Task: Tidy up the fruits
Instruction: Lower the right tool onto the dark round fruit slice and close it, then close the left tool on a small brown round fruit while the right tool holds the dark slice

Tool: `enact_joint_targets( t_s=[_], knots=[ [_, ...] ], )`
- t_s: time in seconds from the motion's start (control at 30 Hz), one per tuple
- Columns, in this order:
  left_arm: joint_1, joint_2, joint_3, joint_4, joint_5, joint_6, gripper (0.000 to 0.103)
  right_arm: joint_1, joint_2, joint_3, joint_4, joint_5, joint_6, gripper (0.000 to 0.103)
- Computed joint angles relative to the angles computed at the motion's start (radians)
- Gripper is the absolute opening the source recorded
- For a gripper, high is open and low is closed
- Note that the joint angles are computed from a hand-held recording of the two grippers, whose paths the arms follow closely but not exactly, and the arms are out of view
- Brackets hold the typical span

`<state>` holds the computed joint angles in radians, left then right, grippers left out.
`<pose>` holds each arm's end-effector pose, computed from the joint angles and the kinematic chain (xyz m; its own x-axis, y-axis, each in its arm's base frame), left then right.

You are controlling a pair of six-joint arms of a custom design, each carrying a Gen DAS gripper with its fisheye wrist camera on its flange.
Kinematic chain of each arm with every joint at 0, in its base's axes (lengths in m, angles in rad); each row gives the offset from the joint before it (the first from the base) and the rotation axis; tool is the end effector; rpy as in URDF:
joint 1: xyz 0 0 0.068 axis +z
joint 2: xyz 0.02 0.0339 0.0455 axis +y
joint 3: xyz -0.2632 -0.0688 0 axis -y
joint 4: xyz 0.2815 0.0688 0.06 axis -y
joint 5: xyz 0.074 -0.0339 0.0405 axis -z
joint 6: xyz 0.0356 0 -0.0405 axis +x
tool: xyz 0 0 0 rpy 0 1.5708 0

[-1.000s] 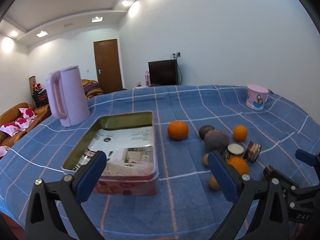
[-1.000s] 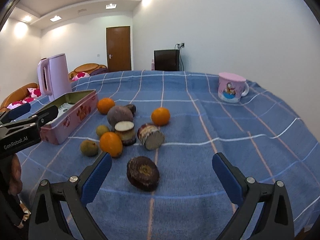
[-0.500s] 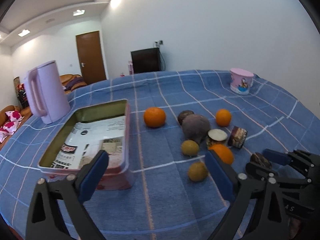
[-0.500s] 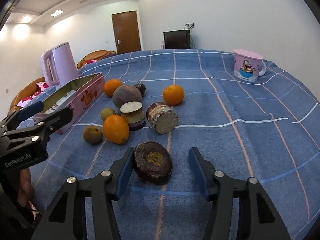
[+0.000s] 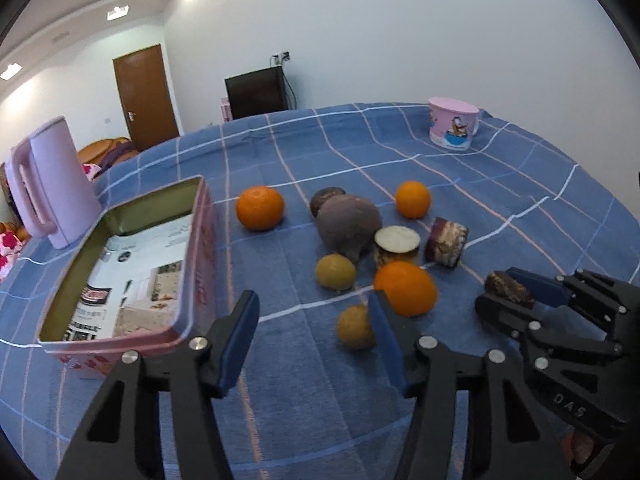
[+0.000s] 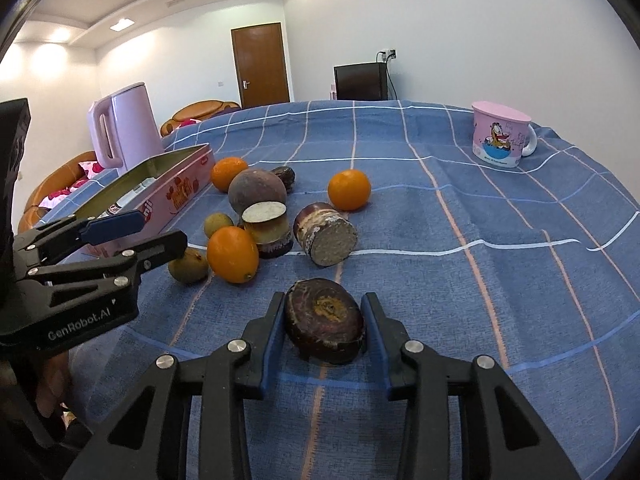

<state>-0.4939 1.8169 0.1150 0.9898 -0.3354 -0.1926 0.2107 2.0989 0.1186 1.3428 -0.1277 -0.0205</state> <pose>0.1713 -0.0789 0.0115 -0.6084 0.1223 -0.7842 0.1139 0.9913 0.0662 0.1784 0.0428 -0.0063 -0.5756 -0.1439 -0.8050 -0.3194 0.9458 0.0593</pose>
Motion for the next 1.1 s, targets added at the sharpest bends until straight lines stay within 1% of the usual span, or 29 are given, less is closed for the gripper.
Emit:
enact_joint_targets(
  t_s=[0.1,0.23,0.33,0.37,0.4,0.43,0.5,0.6,0.87,1.0,1.1],
  knots=[
    [0.012,-0.003,-0.006,0.008,0.016,-0.001,0.060,0.004,0.002,0.000,0.004,0.004,0.001,0.039],
    [0.019,-0.018,0.006,-0.044,0.045,0.004,0.060,0.007,0.006,0.000,0.013,0.010,0.005,0.039],
    [0.011,-0.018,0.005,-0.047,0.056,0.007,0.060,0.006,0.005,-0.001,0.012,0.009,0.004,0.039],
    [0.008,-0.013,0.009,-0.053,0.060,0.009,0.057,0.006,0.005,-0.001,0.012,0.009,0.004,0.039],
    [0.010,-0.007,0.014,-0.054,0.063,0.011,0.047,0.006,0.005,-0.001,0.013,0.010,0.004,0.039],
    [0.016,-0.002,0.016,-0.055,0.079,0.013,0.043,0.008,0.005,-0.001,0.014,0.012,0.003,0.039],
    [0.024,0.003,0.018,-0.057,0.106,0.014,0.037,0.010,0.003,-0.001,0.012,0.015,0.000,0.039],
    [0.030,0.013,0.022,-0.061,0.121,0.011,0.028,0.010,0.004,-0.001,0.014,0.015,-0.001,0.039],
    [0.054,0.024,0.011,-0.029,0.153,0.003,0.027,0.010,0.015,-0.004,0.038,0.015,-0.002,0.039],
    [0.057,0.025,-0.007,0.006,0.136,0.000,0.027,0.019,0.036,-0.007,0.074,0.028,-0.003,0.039],
    [0.066,0.017,-0.005,-0.012,0.143,0.000,0.027,0.034,0.051,-0.010,0.103,0.044,0.002,0.039]
  ],
)
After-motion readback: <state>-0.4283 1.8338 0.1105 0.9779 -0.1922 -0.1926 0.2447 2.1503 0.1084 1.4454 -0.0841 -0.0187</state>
